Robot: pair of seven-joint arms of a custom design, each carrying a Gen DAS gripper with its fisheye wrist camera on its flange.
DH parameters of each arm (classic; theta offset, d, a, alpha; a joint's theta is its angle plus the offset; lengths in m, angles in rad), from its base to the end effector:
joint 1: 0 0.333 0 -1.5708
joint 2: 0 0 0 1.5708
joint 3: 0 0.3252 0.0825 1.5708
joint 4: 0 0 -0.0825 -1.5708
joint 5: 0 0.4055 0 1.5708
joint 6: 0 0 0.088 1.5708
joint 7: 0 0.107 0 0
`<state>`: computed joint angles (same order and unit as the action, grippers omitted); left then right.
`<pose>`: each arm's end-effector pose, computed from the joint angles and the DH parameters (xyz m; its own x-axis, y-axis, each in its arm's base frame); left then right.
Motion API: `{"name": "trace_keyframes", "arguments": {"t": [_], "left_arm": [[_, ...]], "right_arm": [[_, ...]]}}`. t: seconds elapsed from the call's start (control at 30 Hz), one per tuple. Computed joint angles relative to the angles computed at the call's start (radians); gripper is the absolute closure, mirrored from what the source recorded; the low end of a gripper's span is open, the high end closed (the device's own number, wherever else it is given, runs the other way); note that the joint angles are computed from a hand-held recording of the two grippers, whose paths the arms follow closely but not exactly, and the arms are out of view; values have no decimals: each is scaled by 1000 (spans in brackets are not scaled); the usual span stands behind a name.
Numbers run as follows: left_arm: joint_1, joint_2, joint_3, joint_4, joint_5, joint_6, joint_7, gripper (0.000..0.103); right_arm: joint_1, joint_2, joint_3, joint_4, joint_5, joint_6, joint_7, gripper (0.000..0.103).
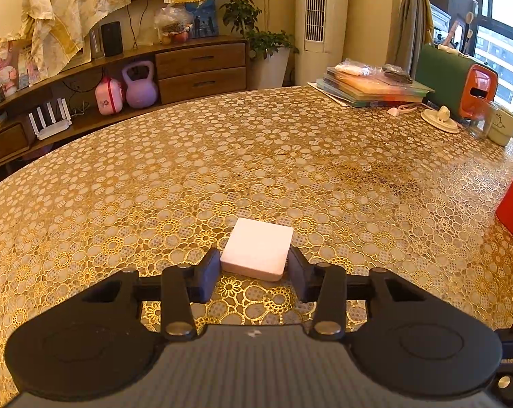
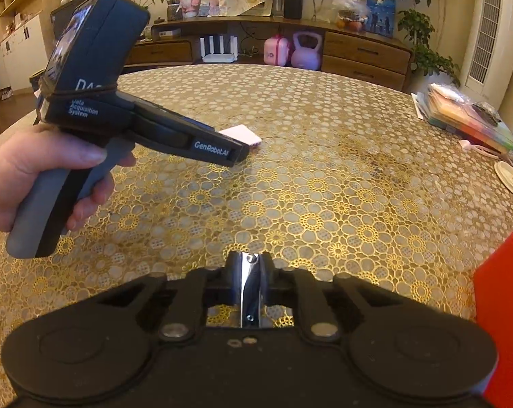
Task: Organize rigid objects
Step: 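Grasp the white square block with the left gripper while the right grasps the metal clip, then carry the white block and metal clip over the red box with both tools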
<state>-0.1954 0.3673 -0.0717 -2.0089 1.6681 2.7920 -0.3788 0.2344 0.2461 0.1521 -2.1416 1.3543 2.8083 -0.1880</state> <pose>0.5880 -0.2069 0.2760 0.1755 -0.9844 -0.0096 -0.6534 -0.1092 -0.7491 0.5678 0.1786 0.3014 0.7856 -0.6187 -0.0035 -0.4493 -0.5666 -0.6907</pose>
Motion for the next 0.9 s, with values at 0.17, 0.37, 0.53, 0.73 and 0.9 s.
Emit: {"name": "trace_keyframes", "arguments": {"t": [0.17,0.37,0.53,0.73,0.9], "left_arm": [[-5,-13,-7,-7,5,7,-11,60],[-19,-42,-23,-27,-12,10,4,60],[-32,-73,-39,-45,-41,12,30,60],[-51,-107,-61,-56,-67,24,68,60],[-73,-122,-77,-48,-103,30,116,60]], "right_arm": [[-5,-15,-4,-12,45,6,11,92],[-20,-56,-25,-39,118,-19,20,93],[-35,-92,-53,-65,163,-45,35,93],[-55,-154,-88,-112,220,-74,30,93],[-73,-208,-121,-144,238,-93,36,93]]}}
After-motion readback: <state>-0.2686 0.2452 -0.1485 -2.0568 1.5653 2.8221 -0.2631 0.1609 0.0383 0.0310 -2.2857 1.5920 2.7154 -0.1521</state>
